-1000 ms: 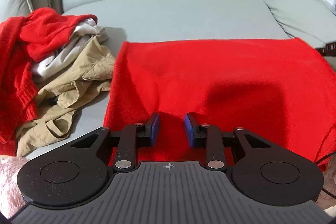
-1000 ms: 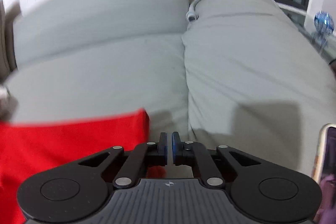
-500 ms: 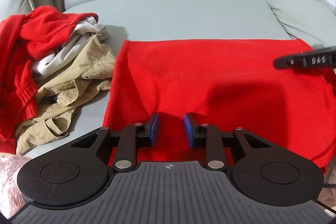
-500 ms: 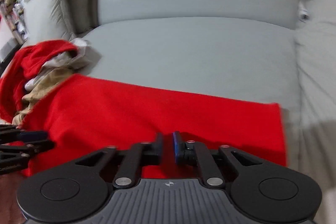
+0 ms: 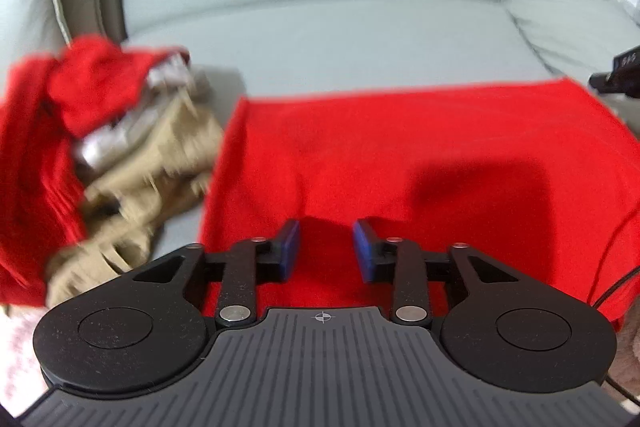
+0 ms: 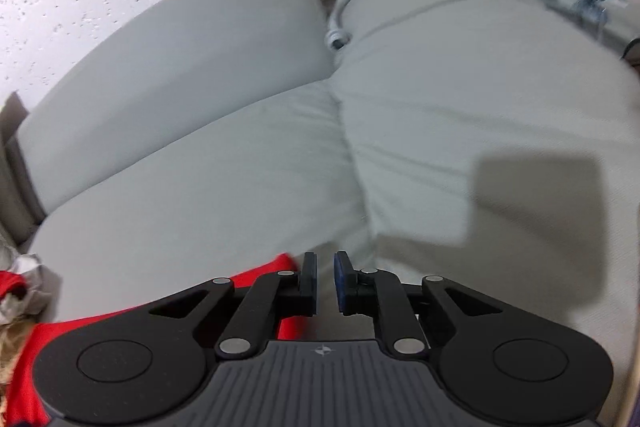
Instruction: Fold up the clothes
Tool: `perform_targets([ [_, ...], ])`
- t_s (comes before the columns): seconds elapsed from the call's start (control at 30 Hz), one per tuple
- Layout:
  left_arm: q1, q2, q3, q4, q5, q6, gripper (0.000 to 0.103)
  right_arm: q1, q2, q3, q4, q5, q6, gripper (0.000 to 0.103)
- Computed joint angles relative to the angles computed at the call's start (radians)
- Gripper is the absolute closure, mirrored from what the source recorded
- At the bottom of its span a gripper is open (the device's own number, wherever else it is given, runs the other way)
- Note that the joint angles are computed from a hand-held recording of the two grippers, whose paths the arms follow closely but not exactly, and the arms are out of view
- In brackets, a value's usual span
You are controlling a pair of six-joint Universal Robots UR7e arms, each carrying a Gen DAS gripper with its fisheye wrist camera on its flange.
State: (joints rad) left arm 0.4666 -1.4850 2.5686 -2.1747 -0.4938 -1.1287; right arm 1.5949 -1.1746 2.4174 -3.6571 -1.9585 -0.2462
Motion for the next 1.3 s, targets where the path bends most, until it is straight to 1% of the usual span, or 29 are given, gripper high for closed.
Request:
perform_targets([
  [0.03,-0.003,0.001,0.002,-0.041,0.024,0.019,0.055,-0.004,-0.011,0.002,0.018,0.022,0.005,0.086],
  [0.1,0.026,0.032,-0.009,-0.155,0.043,0.088,0.055,0.010,-0.001,-0.005,0.034,0.042,0.024,0.086],
  [0.13,0.068,0.067,-0.030,-0.252,0.045,0.160,0.055,0.019,0.009,-0.012,0.042,0.047,0.032,0.086],
  [0.17,0.112,0.106,-0.053,-0.307,0.051,0.206,0.055,0.024,0.014,-0.016,0.047,0.046,0.030,0.086],
  [0.3,0.268,0.241,-0.163,-0.453,0.067,0.347,0.059,0.041,0.073,-0.053,0.058,0.060,-0.004,0.087],
  [0.37,0.319,0.273,-0.196,-0.464,0.068,0.368,0.068,0.049,0.113,-0.083,0.061,0.087,-0.066,0.087],
  [0.43,0.367,0.302,-0.226,-0.464,0.065,0.383,0.070,0.056,0.138,-0.099,0.069,0.106,-0.115,0.087],
  [0.47,0.387,0.306,-0.238,-0.428,0.055,0.372,0.071,0.056,0.144,-0.105,0.090,0.116,-0.130,0.087],
  [0.5,0.394,0.307,-0.234,-0.435,0.052,0.373,0.071,0.054,0.149,-0.117,0.126,0.118,-0.136,0.087],
  [0.53,0.405,0.312,-0.226,-0.483,0.047,0.396,0.071,0.054,0.158,-0.129,0.152,0.111,-0.142,0.088],
  [0.6,0.415,0.306,-0.230,-0.486,0.036,0.396,0.071,0.054,0.199,-0.158,0.139,0.052,-0.156,0.102],
  [0.63,0.418,0.300,-0.235,-0.468,0.029,0.389,0.071,0.055,0.219,-0.175,0.112,-0.010,-0.152,0.103],
  [0.67,0.421,0.293,-0.239,-0.453,0.024,0.385,0.071,0.054,0.221,-0.179,0.091,-0.037,-0.121,0.103],
  [0.7,0.423,0.285,-0.234,-0.450,0.023,0.397,0.071,0.067,0.243,-0.187,0.029,-0.103,-0.093,0.103],
  [0.73,0.423,0.284,-0.234,-0.447,0.023,0.402,0.071,0.073,0.267,-0.203,-0.075,-0.194,-0.098,0.101],
  [0.77,0.423,0.284,-0.234,-0.444,0.023,0.406,0.071,0.076,0.282,-0.214,-0.137,-0.244,-0.116,0.094],
  [0.8,0.423,0.284,-0.235,-0.439,0.024,0.408,0.071,0.073,0.279,-0.211,-0.158,-0.251,-0.093,0.094],
  [0.83,0.416,0.280,-0.237,-0.420,0.031,0.398,0.071,0.057,0.243,-0.192,-0.141,-0.216,-0.028,0.094],
  [0.9,0.402,0.272,-0.243,-0.379,0.045,0.376,0.071,0.009,0.166,-0.141,-0.070,-0.069,0.058,0.094],
  [0.93,0.391,0.267,-0.243,-0.358,0.053,0.362,0.071,-0.005,0.133,-0.110,-0.057,-0.003,0.065,0.092],
  [1.0,0.343,0.240,-0.224,-0.338,0.066,0.327,0.068,-0.005,0.115,-0.081,-0.071,0.044,0.014,0.092],
  [1.03,0.304,0.210,-0.204,-0.323,0.052,0.310,0.064,-0.005,0.104,-0.069,-0.070,0.068,0.000,0.089],
  [1.07,0.265,0.177,-0.185,-0.299,0.030,0.299,0.064,-0.007,0.094,-0.060,-0.061,0.086,-0.006,0.088],
  [1.1,0.246,0.160,-0.176,-0.275,0.018,0.287,0.064,-0.010,0.069,-0.043,-0.026,0.125,-0.015,0.088],
  [1.13,0.208,0.128,-0.157,-0.221,-0.009,0.260,0.063,-0.010,0.030,-0.022,0.044,0.173,-0.020,0.087],
  [1.17,0.169,0.097,-0.140,-0.169,-0.037,0.236,0.063,-0.005,0.005,-0.009,0.094,0.194,-0.031,0.086],
  [1.2,0.133,0.070,-0.125,-0.122,-0.065,0.214,0.063,0.003,-0.014,0.004,0.131,0.205,-0.046,0.085],
  [1.23,0.118,0.054,-0.116,-0.091,-0.084,0.202,0.063,0.025,-0.037,0.030,0.169,0.209,-0.072,0.085],
  [1.3,0.092,0.042,-0.094,-0.055,-0.124,0.173,0.063,0.066,-0.033,0.050,0.179,0.178,-0.095,0.084],
])
